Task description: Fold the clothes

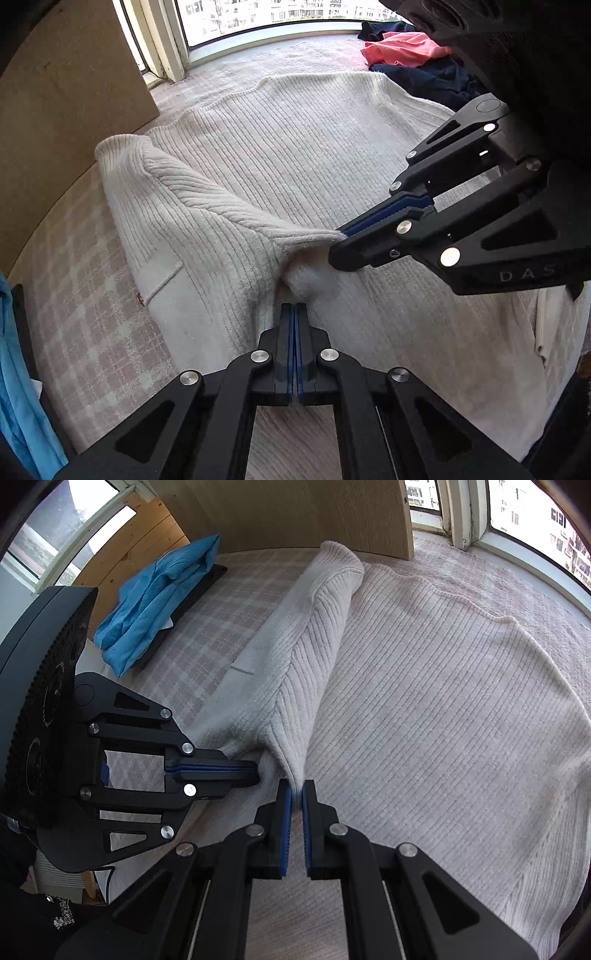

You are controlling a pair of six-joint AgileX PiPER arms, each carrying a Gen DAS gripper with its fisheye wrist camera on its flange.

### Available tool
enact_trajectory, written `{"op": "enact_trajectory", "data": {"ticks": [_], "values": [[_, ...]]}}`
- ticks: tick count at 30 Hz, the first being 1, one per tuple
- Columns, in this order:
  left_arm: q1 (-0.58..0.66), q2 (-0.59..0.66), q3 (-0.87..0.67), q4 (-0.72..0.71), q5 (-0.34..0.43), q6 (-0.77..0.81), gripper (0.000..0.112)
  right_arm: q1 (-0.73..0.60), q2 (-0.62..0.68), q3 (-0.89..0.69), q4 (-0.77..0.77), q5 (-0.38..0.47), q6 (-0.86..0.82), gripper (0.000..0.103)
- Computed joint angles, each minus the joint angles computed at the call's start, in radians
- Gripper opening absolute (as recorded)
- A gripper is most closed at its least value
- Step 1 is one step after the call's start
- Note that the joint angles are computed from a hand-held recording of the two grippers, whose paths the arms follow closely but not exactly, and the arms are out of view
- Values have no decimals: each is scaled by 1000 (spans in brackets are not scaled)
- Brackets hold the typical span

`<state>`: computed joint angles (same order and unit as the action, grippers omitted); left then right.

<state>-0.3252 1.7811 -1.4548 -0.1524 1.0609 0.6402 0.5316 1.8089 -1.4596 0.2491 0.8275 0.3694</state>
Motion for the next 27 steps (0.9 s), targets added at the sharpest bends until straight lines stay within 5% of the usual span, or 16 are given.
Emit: {"op": "enact_trajectory", "data": {"ticks": [7, 11, 16, 19, 22, 27], "values": [[-19, -49, 33, 18, -24, -35, 3, -22, 3, 9, 86, -44, -32, 6], [88, -144, 62, -146, 23, 37, 24, -1, 36, -96, 8, 121, -7, 17], [266, -262, 185, -285, -11, 75, 25, 4, -41, -75, -34, -8, 7, 17], [337, -280, 265, -332, 15, 98, 24, 23, 84, -235, -50, 33, -29, 18], [386, -315, 356, -338, 53, 132, 24, 41, 246, -416, -116, 164, -14, 18], [508, -518, 523, -317, 155, 220, 22, 80, 187, -443, -205, 227, 56, 18]]}}
